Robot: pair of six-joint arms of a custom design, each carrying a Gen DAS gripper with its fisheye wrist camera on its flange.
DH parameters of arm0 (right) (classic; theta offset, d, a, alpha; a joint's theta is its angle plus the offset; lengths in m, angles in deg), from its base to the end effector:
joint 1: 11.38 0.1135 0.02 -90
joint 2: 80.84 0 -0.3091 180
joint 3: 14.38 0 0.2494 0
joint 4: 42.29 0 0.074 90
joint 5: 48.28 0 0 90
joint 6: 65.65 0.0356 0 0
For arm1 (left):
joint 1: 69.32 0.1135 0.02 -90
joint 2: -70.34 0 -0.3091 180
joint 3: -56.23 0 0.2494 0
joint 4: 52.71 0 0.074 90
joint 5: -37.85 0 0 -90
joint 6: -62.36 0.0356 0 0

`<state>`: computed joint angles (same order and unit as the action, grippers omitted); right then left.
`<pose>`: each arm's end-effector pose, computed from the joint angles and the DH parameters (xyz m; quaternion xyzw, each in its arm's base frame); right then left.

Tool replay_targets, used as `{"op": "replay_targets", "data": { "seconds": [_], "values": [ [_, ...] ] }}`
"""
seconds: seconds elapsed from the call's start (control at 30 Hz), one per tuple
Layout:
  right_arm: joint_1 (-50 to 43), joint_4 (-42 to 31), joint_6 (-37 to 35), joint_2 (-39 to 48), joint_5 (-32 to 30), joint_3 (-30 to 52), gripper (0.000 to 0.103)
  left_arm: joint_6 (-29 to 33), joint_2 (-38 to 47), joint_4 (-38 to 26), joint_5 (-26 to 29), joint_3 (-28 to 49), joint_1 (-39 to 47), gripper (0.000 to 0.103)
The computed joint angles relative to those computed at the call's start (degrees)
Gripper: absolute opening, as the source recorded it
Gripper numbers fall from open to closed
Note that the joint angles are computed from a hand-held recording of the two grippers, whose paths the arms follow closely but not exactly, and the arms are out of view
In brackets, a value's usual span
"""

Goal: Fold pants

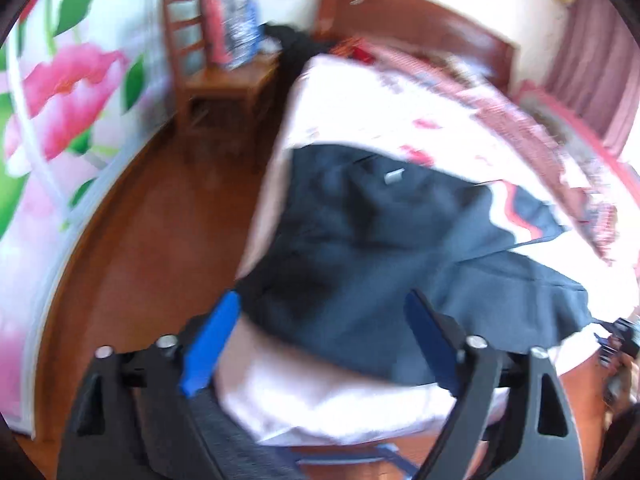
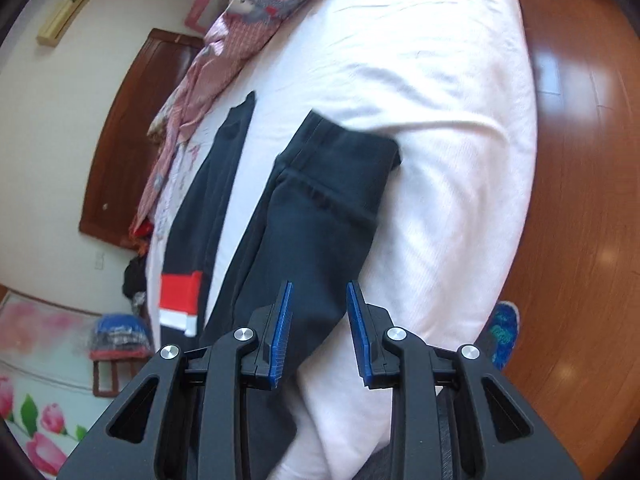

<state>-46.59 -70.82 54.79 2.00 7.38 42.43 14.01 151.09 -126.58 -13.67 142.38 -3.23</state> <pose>0.2285 -0.1367 0.2265 0.4178 0.8135 0.2689 0.3023 0.1240 0.2250 0.3473 -0.1362 0.9195 -0.0484 0.3654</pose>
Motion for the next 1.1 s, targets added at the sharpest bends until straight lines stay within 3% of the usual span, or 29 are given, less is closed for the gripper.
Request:
{"op": "replay_targets", "data": {
  "seconds": [0.07, 0.2, 0.33, 0.37, 0.43, 0.57, 0.77, 0.83, 0.87, 0.9, 1.0, 1.07, 1.1],
  "values": [
    [0.68, -0.72, 0.49, 2.17, 4.62, 2.25, 0.027, 4.38, -0.43, -3.86, 2.13, 0.81, -1.33, 0.099],
    [0.4, -0.45, 1.12, 7.07, 5.09, 5.2, 0.027, 2.57, -6.35, -3.09, 0.35, -2.43, -10.02, 0.099],
    [-0.26, 1.77, 3.15, 10.15, 3.75, 5.67, 0.027, 4.11, -10.5, -10.12, -2.24, -2.6, -15.2, 0.099],
    [0.27, 2.66, 2.33, 9.89, 4.04, 5.63, 0.027, 4.55, -11.4, -10.8, -3.42, -2.83, -16.08, 0.099],
    [3.2, 0.54, -3.26, 8.94, 8.93, 8.15, 0.012, 4.99, -14.18, -12.18, -4.91, -3.68, -16.5, 0.099],
    [5.63, -2.17, -11.63, 3.23, 15.08, 11.42, 0.01, 0.99, -14.83, -11.33, -5.67, -4.35, -16.48, 0.099],
    [0.16, -4.35, -15.94, 3.22, 11.32, 12.09, 0.009, -2.69, -11.95, -6.92, -6.93, -7.0, -16.27, 0.099],
    [-0.65, -6.14, -16.75, 7.87, 13.53, 11.72, 0.017, -2.65, -10.51, -7.27, -6.89, -6.9, -15.69, 0.099],
    [-0.96, -6.54, -16.02, 10.03, 16.67, 11.09, 0.037, -2.84, -9.95, -7.3, -7.07, -6.96, -15.51, 0.099],
    [-1.7, -6.85, -14.59, 11.48, 18.6, 10.42, 0.044, -3.06, -9.51, -7.29, -7.23, -7.06, -15.31, 0.099],
    [-5.4, -0.68, -7.21, 4.44, 15.2, 2.95, 0.045, -2.85, -7.61, -6.14, -7.52, -6.4, -13.81, 0.099],
    [-2.41, -1.52, -8.76, -2.65, 16.57, 1.13, 0.045, -3.5, -6.92, -2.98, -8.86, -6.26, -13.66, 0.099],
    [-0.07, -2.46, -8.72, -5.74, 16.59, 0.73, 0.053, -3.72, -5.91, -1.03, -9.36, -5.76, -13.56, 0.099]
  ]
}}
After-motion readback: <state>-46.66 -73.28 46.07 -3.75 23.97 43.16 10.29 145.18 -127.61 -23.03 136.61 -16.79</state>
